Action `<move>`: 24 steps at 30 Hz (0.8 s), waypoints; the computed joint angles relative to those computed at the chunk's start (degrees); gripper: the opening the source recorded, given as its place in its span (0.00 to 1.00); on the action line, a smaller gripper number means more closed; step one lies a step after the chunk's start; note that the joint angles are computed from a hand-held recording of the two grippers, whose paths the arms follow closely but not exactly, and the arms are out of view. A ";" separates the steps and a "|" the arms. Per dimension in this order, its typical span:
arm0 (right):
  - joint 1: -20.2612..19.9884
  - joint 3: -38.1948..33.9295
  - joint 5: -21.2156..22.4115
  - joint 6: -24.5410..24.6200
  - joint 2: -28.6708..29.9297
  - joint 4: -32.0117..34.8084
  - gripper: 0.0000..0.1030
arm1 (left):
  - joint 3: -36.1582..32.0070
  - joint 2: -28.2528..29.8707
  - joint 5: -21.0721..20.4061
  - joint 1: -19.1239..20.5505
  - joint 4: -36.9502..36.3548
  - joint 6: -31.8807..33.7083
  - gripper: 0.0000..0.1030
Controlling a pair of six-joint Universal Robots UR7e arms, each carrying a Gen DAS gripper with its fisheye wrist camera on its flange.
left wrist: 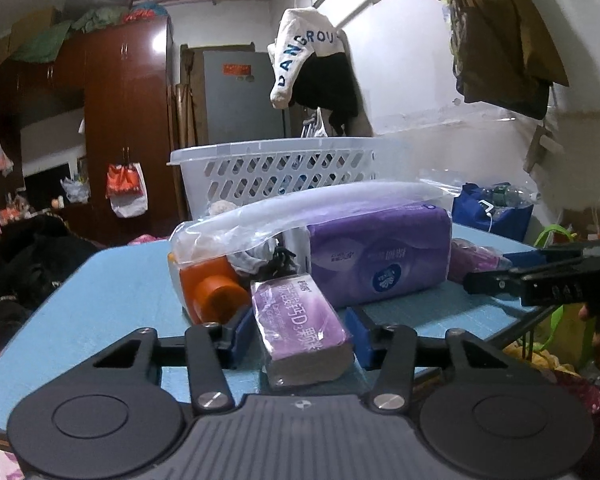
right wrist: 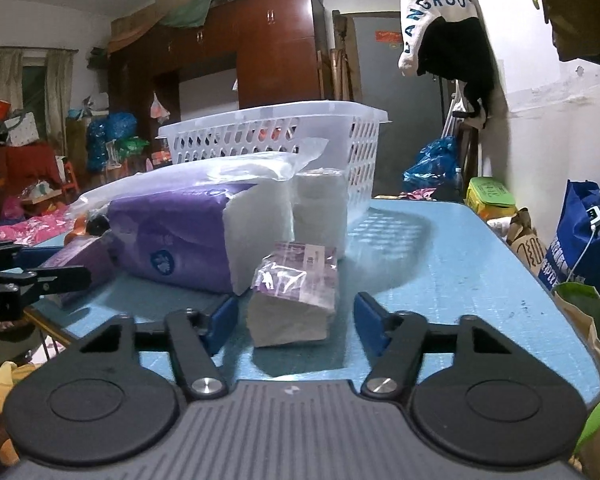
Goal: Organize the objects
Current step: 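Grasp the small pink tissue packet with the right gripper, then carry the pink tissue packet into the white basket and open the right gripper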
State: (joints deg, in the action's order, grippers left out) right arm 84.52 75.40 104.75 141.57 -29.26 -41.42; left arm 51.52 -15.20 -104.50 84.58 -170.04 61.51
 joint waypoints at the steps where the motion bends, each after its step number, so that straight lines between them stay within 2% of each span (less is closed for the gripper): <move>1: -0.10 0.32 -0.30 0.10 -0.22 -0.02 0.51 | 0.08 -0.02 -0.23 0.05 -0.14 0.05 0.51; 11: 0.04 3.17 -1.01 -2.31 -0.80 -6.39 0.49 | 2.35 -1.31 -3.54 0.44 -1.32 1.09 0.50; 24: 0.05 8.67 -2.75 -2.63 -3.55 -14.29 0.49 | 3.78 -2.26 -6.83 0.61 -3.40 1.47 0.50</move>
State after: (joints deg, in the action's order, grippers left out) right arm 84.57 84.08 102.00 138.94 -32.81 -55.71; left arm 55.30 -17.47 -111.33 85.19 -173.44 62.98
